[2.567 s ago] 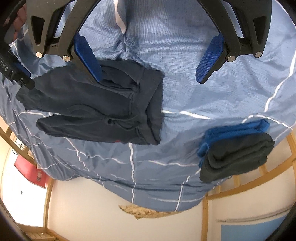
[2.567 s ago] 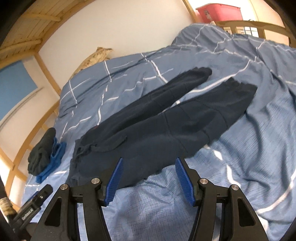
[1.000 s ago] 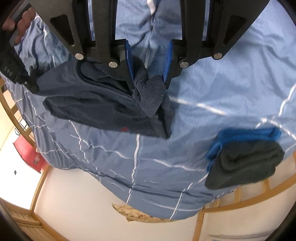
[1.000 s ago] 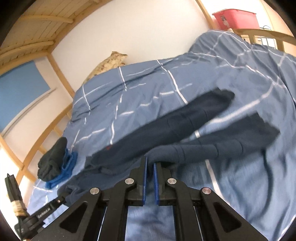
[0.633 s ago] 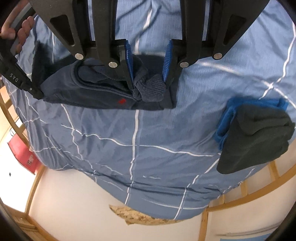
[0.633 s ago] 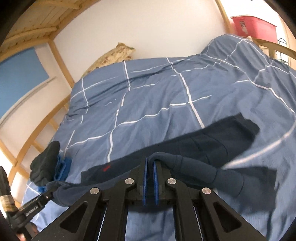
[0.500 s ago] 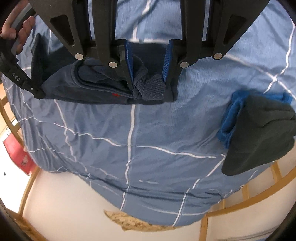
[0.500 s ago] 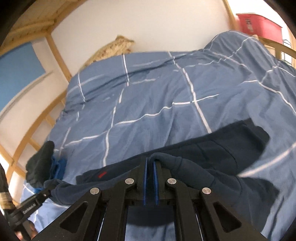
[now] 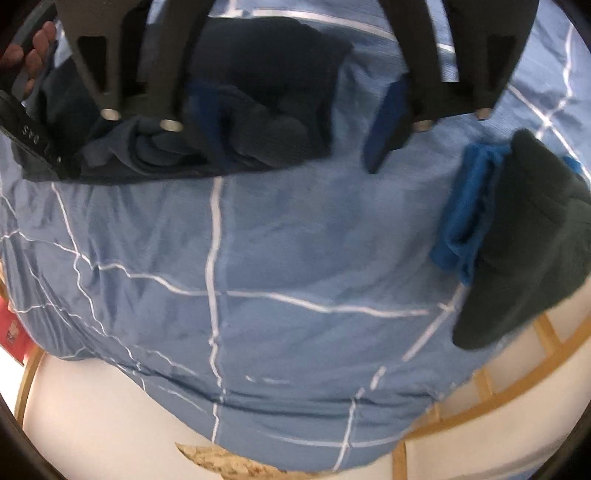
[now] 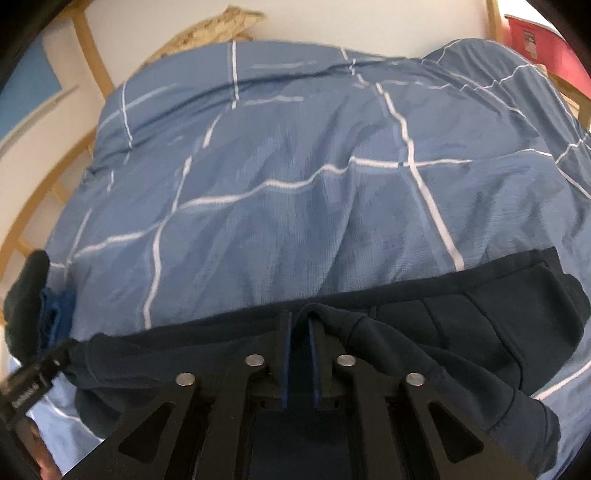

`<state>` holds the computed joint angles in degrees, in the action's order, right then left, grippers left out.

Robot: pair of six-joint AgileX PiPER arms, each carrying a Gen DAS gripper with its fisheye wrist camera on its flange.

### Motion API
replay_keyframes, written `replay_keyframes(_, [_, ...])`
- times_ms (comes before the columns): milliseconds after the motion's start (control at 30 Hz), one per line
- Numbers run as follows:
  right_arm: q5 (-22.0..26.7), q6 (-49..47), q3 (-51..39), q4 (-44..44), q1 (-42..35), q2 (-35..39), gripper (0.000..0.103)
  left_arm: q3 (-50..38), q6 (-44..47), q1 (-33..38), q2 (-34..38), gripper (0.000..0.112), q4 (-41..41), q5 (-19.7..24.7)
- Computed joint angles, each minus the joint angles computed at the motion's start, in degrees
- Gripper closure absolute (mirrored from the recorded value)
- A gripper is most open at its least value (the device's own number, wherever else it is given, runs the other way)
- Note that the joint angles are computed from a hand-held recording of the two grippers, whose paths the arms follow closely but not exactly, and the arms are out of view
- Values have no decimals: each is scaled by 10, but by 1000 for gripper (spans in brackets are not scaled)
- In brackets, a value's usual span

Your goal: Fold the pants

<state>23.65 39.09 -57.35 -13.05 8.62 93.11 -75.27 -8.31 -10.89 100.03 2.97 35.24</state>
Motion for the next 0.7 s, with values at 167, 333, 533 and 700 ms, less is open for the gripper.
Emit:
replay_keyframes(167, [48,-45,-16,29,13,-20,60,-5,9,-6,-24,31,22,19])
replay_keyframes(333, [125,-97,-38,60,31,-66,58,8,-1,-23,-76,25,54,38])
replay_keyframes(533, [193,-132,-31,40,61,-163,53,40,48,-44,-155,25,16,73])
replay_keyframes(700, [245,-183,-11,56,60,-236,53,72,49,-102,-213,24,24,89])
